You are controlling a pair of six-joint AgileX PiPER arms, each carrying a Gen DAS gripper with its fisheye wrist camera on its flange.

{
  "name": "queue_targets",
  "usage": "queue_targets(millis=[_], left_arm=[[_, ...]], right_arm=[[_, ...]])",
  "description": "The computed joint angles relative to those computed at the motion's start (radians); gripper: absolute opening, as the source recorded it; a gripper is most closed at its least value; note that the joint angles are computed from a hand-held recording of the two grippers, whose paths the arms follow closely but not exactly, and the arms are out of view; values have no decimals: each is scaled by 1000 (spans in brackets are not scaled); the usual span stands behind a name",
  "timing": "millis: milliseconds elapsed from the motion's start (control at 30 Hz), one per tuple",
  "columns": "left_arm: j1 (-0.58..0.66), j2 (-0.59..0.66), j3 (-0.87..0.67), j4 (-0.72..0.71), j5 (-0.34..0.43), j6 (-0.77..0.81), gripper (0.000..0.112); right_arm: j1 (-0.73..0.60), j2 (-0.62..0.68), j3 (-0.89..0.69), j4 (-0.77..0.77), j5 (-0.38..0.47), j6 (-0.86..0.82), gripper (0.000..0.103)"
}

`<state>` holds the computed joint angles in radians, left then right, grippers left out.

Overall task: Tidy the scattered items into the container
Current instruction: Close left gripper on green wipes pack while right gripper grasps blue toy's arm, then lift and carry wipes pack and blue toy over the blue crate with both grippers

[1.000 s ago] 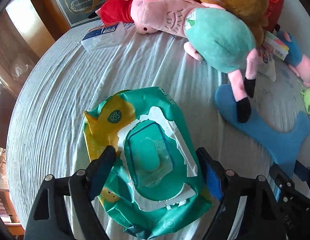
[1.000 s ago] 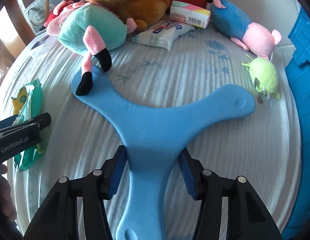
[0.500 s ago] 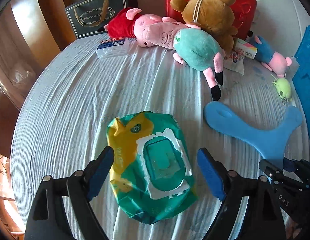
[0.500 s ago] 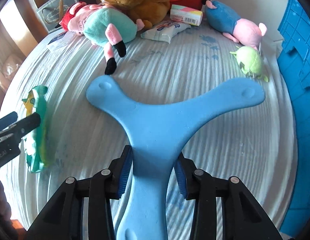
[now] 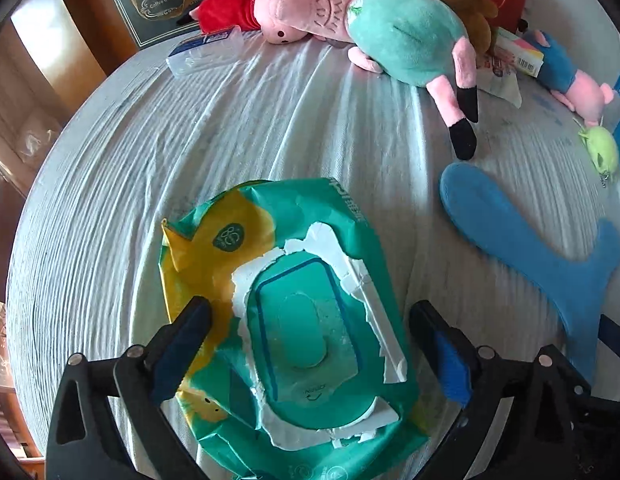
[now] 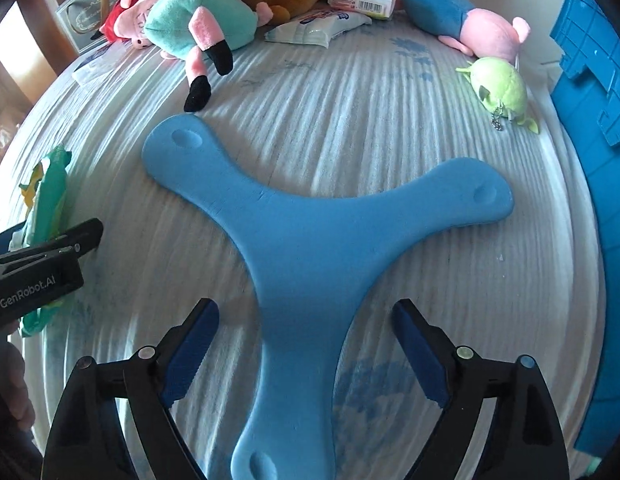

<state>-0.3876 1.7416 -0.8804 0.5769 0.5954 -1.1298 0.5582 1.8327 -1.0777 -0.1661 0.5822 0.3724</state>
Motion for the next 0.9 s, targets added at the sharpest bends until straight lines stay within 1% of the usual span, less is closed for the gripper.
queue_targets(millis=[33,67,100,167,267,300,333,400,467,533,667,700,733,833,900], left_arm=[[-7,-19,7,4,4,-1,76],[-13,-43,14,0,7,7,65],[-18,-69,21,-11,11,17,63],[-33,-118,39,-28,14,20,60],[-103,-174,52,27,77,-63,59],[-128,-195,53,40,104,-89,59],[-152,-221,55,46,128,-110,59],[-203,-272,47,64,189,-145,59],[-252,-311,30,81,257,-168,59],[-283,-350,12,76,307,-173,59],[-377,-415,-25,112,419,-219,59],[-399,-432,-33,120,441,-222,59],[-419,-447,-43,127,463,-220,59],[-489,-482,-77,157,516,-218,59],[-527,-509,-95,174,544,-221,59]], right_arm=[[4,-11,4,-17,-9,9,48],[4,-15,-5,-16,1,0,47],[0,-10,-19,9,18,-32,46],[-6,-18,-14,42,13,-78,46],[-13,-84,30,80,-4,-116,45],[-12,-115,50,84,-13,-124,43],[-12,-144,65,89,-17,-134,40],[-16,-202,83,98,-8,-154,37],[-20,-247,94,110,-2,-179,31],[-23,-282,98,127,13,-207,24],[-9,-381,119,120,38,-207,16],[-9,-405,120,120,43,-207,11],[-7,-427,119,116,49,-202,8],[14,-498,115,77,73,-145,8],[42,-542,109,19,94,-73,8]])
